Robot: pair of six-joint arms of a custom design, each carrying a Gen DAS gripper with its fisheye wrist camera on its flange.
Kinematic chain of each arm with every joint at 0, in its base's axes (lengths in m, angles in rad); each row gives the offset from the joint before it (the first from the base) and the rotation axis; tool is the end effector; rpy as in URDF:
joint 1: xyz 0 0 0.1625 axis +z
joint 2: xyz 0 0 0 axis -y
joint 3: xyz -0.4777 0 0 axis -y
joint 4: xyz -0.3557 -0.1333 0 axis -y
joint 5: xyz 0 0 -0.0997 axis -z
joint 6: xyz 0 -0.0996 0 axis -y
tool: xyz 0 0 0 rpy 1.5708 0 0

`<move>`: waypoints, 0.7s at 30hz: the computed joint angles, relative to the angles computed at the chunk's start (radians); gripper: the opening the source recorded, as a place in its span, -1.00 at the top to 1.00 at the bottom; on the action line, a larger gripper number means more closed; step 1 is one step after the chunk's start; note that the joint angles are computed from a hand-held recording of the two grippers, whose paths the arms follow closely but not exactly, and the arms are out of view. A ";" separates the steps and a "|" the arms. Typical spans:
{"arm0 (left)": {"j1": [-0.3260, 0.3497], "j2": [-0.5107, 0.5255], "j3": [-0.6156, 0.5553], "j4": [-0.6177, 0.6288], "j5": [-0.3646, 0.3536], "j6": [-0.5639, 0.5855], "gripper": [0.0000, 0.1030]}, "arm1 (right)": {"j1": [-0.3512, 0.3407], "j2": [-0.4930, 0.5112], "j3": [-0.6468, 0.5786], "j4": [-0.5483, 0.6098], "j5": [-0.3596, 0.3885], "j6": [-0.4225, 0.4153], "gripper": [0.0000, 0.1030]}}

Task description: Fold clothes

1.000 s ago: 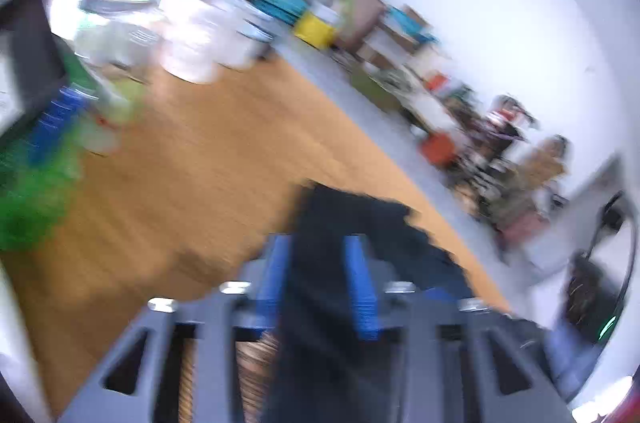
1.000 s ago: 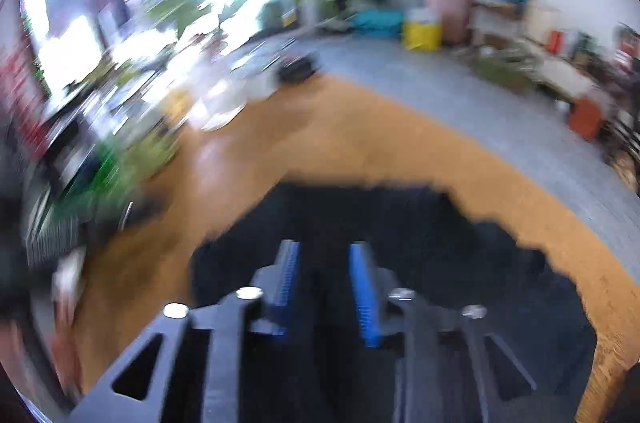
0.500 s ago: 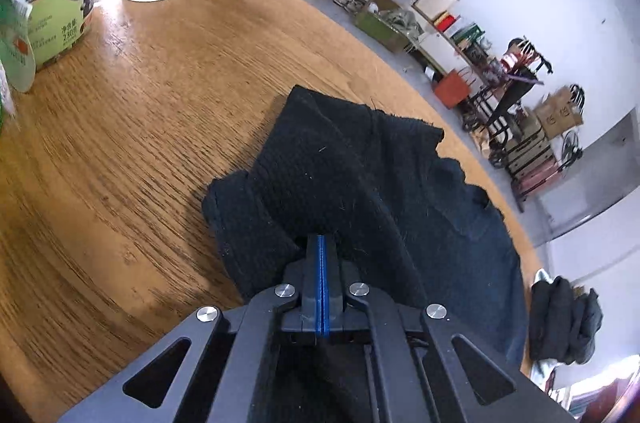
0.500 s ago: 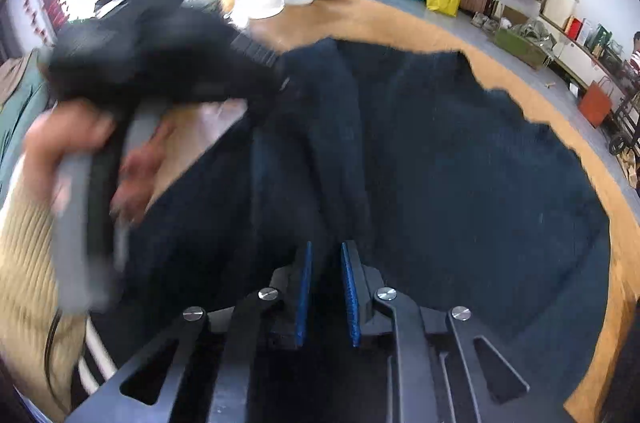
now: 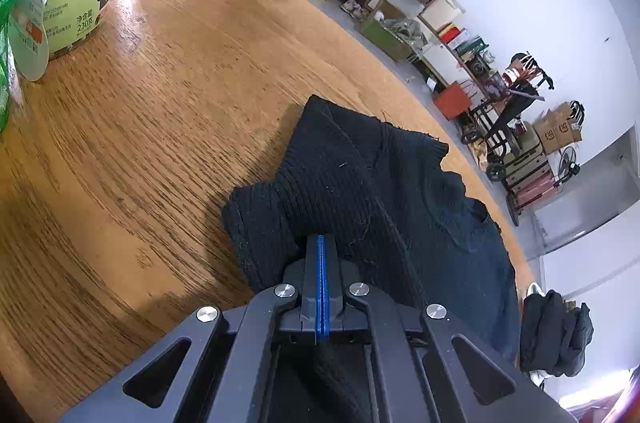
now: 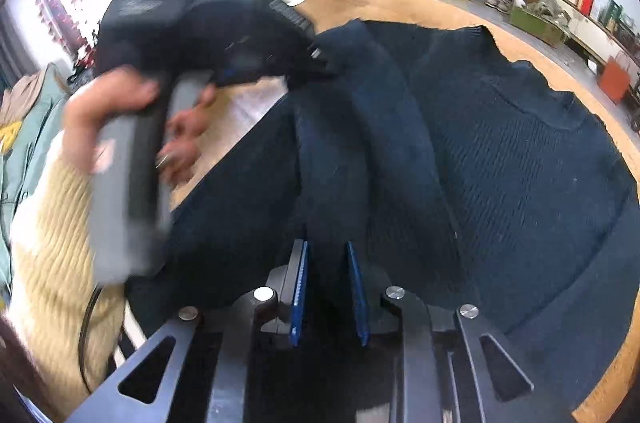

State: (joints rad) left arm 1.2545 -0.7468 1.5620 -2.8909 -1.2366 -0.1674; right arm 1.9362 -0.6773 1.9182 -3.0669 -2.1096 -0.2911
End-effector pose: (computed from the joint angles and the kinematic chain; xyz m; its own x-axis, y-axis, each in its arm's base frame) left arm -0.0685 -0.7428 0.1940 -0.9793 0.0025 -0.2025 0.1106 0.8440 -0.5248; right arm 0.2931 -0.5362 0.0678 -0.7130 -0.4373 0.5481 -0.5746 0.8124 -0.0993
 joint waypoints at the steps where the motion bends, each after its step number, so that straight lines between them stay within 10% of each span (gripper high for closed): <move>1: -0.002 -0.002 0.001 0.003 0.003 0.002 0.96 | 0.003 -0.010 0.003 0.024 -0.005 0.000 0.52; 14: -0.062 -0.044 -0.025 0.278 -0.006 0.089 0.97 | 0.013 -0.108 0.202 -0.165 -0.129 0.168 0.42; 17: -0.091 -0.106 0.030 0.249 -0.086 0.148 0.96 | 0.044 -0.132 0.259 -0.260 -0.051 0.202 0.31; 21: -0.146 -0.141 0.094 0.359 -0.001 0.048 0.96 | 0.054 -0.159 0.350 -0.259 -0.052 0.280 0.25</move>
